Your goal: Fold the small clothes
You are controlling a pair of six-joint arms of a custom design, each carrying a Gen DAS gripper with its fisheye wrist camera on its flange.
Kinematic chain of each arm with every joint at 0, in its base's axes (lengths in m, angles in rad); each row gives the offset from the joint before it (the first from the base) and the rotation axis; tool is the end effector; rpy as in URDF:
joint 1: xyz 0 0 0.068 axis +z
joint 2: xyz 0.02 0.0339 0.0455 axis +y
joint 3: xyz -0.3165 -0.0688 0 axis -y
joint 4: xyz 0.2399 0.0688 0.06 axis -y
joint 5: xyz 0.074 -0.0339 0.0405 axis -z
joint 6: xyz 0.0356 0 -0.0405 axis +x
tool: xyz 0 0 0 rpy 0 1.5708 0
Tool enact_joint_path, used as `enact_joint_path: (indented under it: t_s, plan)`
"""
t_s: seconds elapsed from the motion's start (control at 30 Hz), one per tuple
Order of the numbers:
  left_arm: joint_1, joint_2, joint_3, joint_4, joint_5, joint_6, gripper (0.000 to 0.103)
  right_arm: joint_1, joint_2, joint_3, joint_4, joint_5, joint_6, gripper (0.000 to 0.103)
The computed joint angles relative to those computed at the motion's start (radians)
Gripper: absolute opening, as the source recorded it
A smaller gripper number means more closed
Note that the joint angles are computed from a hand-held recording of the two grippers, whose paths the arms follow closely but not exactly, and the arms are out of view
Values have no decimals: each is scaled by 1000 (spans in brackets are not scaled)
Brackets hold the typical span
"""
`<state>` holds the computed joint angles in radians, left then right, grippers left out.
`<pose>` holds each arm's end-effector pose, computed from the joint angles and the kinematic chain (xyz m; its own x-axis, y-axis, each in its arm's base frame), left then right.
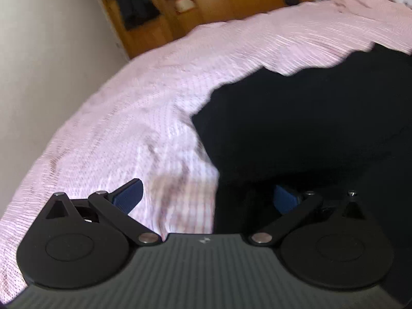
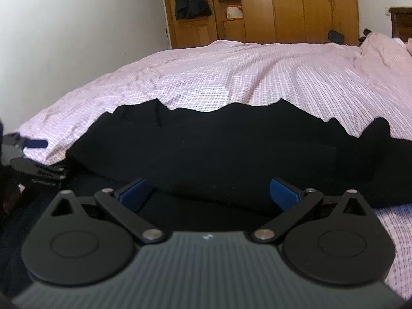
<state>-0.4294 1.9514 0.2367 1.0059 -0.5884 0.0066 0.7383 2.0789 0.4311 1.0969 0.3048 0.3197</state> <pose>0.2275 -0.0825 0.0939 -0.5921 0.2771 -0.7567 -0.0329 0.9299 0.3663 0.2345 0.1989 0.0897 -0.5099 -0.0586 -0.8582 -0.3083 0.9439 0.1187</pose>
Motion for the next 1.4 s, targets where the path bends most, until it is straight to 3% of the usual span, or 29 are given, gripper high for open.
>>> enact_joint_path:
  t_s: [0.13, 0.23, 0.37, 0.53, 0.67, 0.77, 0.93, 1.03, 1.1, 1.17, 1.27, 1.4]
  plan:
    - [-5, 99, 65, 77, -142, 35, 103, -11, 36, -33, 74, -2, -16, 103]
    - [8, 86, 15, 143, -137, 9, 103, -34, 79, -29, 89, -19, 2, 103]
    - [4, 120, -50, 290, -170, 77, 103, -51, 106, -22, 101, -49, 10, 103]
    - [10, 120, -55, 276, -138, 74, 103, -62, 95, -40, 127, -54, 29, 103]
    - [-28, 136, -98, 341, -158, 79, 103, -156, 73, -93, 214, -160, 147, 103]
    - [-37, 107, -105, 314, -148, 86, 103, -229, 40, -109, 208, -200, 218, 93]
    - [-46, -205, -157, -29, -54, -93, 103, -309, 12, -139, 199, -239, 299, 93]
    - [-35, -431, -194, -210, 48, -196, 103, -334, 1, -138, 167, -256, 316, 91]
    - [-12, -544, -208, -255, 94, -217, 103, -361, 3, -132, 171, -292, 310, 80]
    - [53, -611, -199, -251, 167, -215, 103, -380, 2, -112, 159, -313, 297, 79]
    - [167, -556, -133, -209, 299, -190, 103, -404, 22, -60, 121, -331, 253, 79]
    - [280, -283, 44, -165, 437, -183, 103, -420, 85, 14, 107, -385, 195, 73]
